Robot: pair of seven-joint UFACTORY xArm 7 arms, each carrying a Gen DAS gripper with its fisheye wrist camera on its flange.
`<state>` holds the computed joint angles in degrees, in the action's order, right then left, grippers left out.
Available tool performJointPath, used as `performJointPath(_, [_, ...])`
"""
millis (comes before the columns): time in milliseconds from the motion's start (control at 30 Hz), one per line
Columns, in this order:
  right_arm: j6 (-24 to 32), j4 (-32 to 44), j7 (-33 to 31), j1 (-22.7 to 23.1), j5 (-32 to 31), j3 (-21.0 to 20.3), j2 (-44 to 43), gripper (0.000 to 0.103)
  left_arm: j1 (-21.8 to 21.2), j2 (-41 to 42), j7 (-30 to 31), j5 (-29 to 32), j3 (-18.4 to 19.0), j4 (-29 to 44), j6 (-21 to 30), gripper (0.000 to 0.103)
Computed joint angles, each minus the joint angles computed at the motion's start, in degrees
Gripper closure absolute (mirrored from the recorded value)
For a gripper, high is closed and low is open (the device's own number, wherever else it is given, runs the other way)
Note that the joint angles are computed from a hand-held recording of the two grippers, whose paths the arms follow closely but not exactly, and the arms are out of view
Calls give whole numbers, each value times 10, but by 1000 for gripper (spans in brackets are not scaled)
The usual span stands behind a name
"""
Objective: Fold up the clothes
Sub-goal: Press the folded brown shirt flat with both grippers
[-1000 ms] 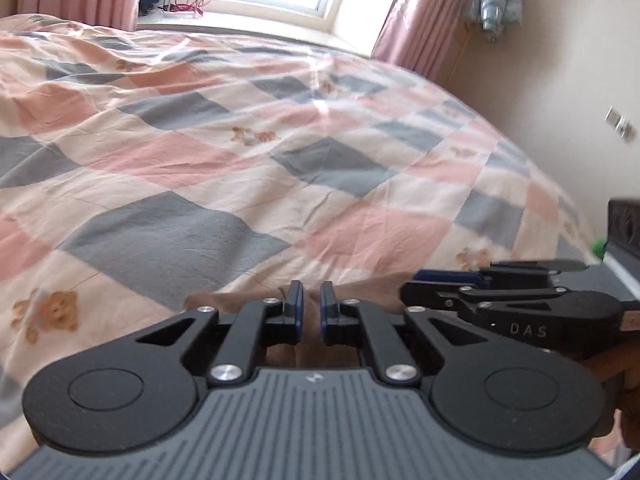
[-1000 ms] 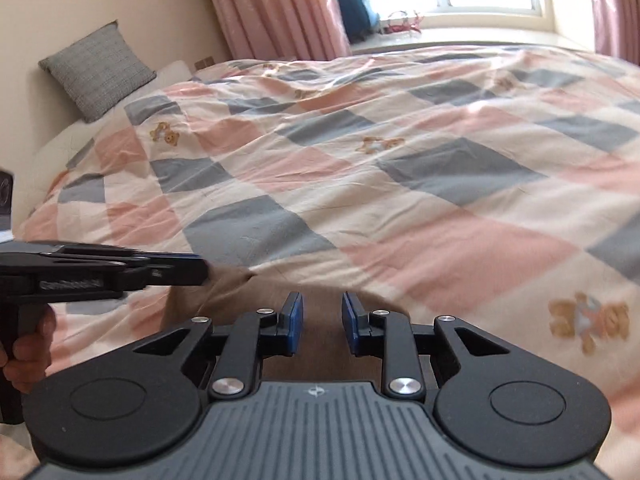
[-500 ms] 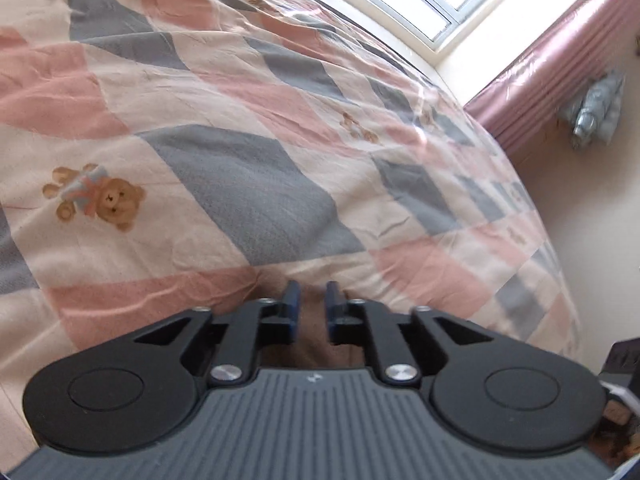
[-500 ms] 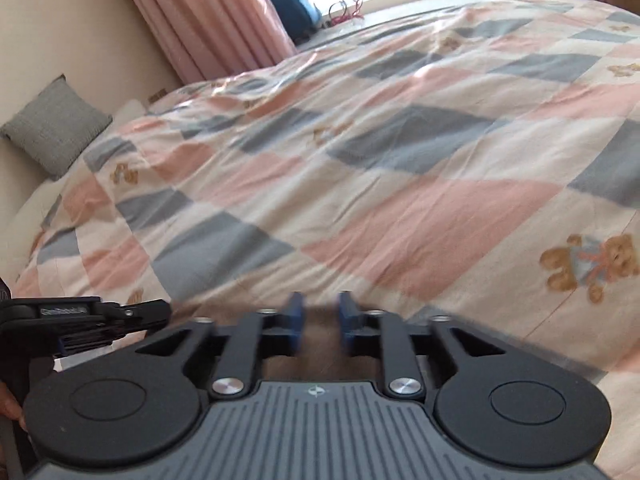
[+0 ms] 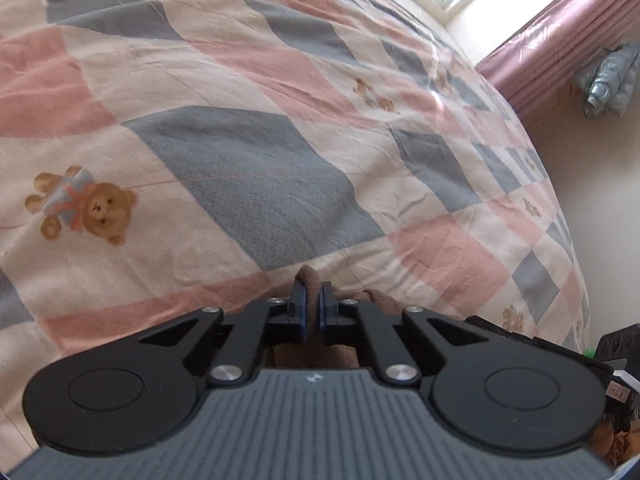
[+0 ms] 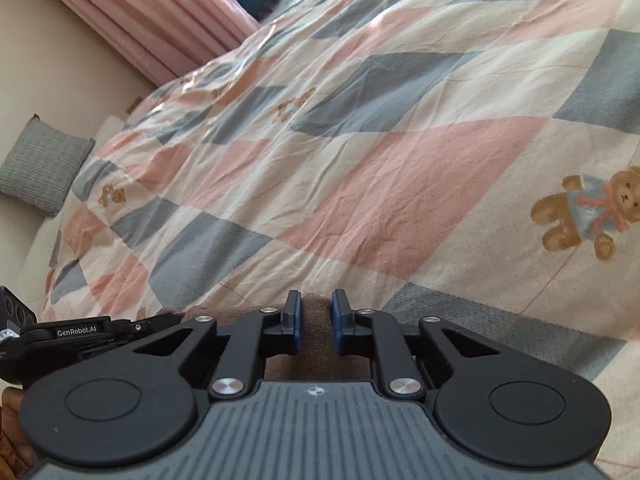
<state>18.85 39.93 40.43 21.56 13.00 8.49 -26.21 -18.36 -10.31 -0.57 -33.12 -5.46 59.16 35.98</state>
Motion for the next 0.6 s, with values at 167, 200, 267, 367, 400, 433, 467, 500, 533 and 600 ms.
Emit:
performJointPath(167, [-24, -27, 103, -63, -53, 62, -17, 95, -7, -22, -25, -16, -2, -54, -71, 99])
performJointPath(200, [-24, -28, 121, -71, -63, 70, -14, 95, -7, -18, -33, -9, -3, -57, -77, 99])
performJointPath(267, [-21, -21, 136, -70, -79, 70, -1, 94, -7, -9, -39, 16, -6, -53, -77, 98])
performJointPath(367, [-7, -7, 113, -37, -63, 31, 2, 81, 0, -13, -48, 67, -10, -30, -56, 84])
performJointPath(400, [0, -5, 109, -36, -65, 26, -6, 76, 5, -25, -62, 91, -14, -31, -59, 79])
performJointPath(433, [14, 0, 114, -50, -82, 36, -18, 72, 9, -38, -73, 114, -18, -32, -60, 79])
performJointPath(467, [27, 2, 117, -65, -105, 47, -35, 71, 11, -54, -78, 134, -19, -33, -55, 79])
performJointPath(500, [40, 4, 108, -69, -120, 50, -52, 71, 12, -70, -77, 150, -19, -34, -48, 79])
performJointPath(533, [49, 4, 96, -66, -129, 49, -68, 71, 2, -88, -60, 149, -13, -38, -39, 80])
performJointPath(600, [69, 4, 63, -47, -137, 47, -101, 70, -29, -127, -6, 133, 0, -50, -16, 88])
